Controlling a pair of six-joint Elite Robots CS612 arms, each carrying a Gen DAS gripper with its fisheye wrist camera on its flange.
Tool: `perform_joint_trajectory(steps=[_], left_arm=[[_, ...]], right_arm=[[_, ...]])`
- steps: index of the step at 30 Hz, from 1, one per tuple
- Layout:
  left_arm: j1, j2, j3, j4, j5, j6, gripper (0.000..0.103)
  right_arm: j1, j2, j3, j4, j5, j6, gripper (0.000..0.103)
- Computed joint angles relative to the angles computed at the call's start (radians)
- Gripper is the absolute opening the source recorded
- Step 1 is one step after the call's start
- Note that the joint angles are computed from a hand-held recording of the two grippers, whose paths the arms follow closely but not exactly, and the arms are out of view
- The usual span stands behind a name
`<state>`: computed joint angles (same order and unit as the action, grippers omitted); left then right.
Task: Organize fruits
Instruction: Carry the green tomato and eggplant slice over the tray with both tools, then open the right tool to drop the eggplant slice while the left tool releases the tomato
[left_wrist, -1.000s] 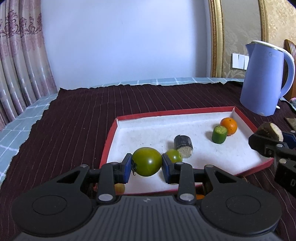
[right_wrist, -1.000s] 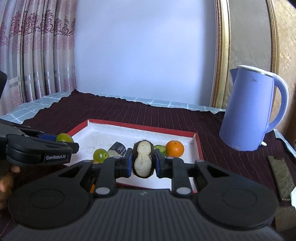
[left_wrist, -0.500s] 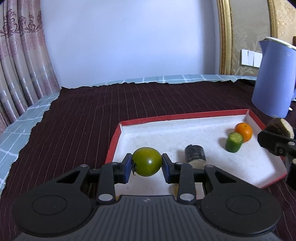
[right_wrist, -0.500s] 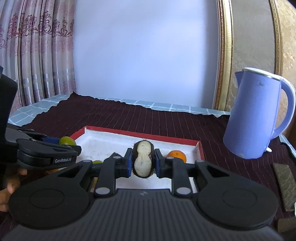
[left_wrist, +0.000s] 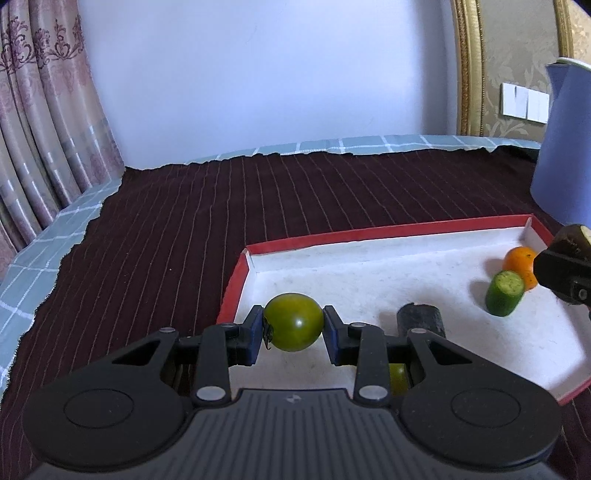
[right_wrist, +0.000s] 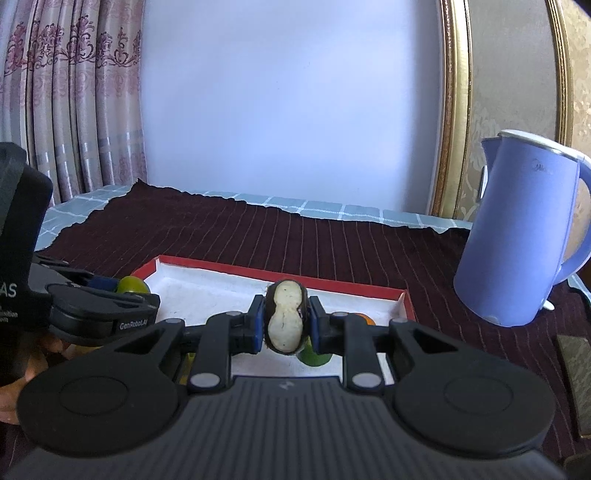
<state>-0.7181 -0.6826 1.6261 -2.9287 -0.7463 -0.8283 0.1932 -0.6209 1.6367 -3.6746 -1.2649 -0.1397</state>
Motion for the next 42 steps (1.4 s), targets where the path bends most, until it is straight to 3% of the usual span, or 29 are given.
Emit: perform_joint_trajectory(steps=[23,25,26,27,42], left_arm=[[0.038,0.035,-0.077,0.057,-0.056,0.011,0.033],[0.038,0.035,-0.077,0.057,-0.054,0.011,0.033],[0.039,0.036,-0.077,0.056,-0.055,0.012,0.033],[0.039,0.036,-0.078,0.058,-0.055,0.011,0.033],[0.043,0.042,-0.094,0.103,-0.055,-0.002,0.034]], right_arm=[[0.029,0.060,-0.130,0.155,-0.097,0.030,0.023],[0.030,0.064,-0.135,0.170,-0.105,0.031,0.030],[0.031,0.065,-0.135,0.166,-0.113,0.030,0.043],[0.030,0.065,-0.131,0.155,-0.115,0.023,0.045],[0.012,0.028,-0.037,0.019,-0.089,0.018,0.050]])
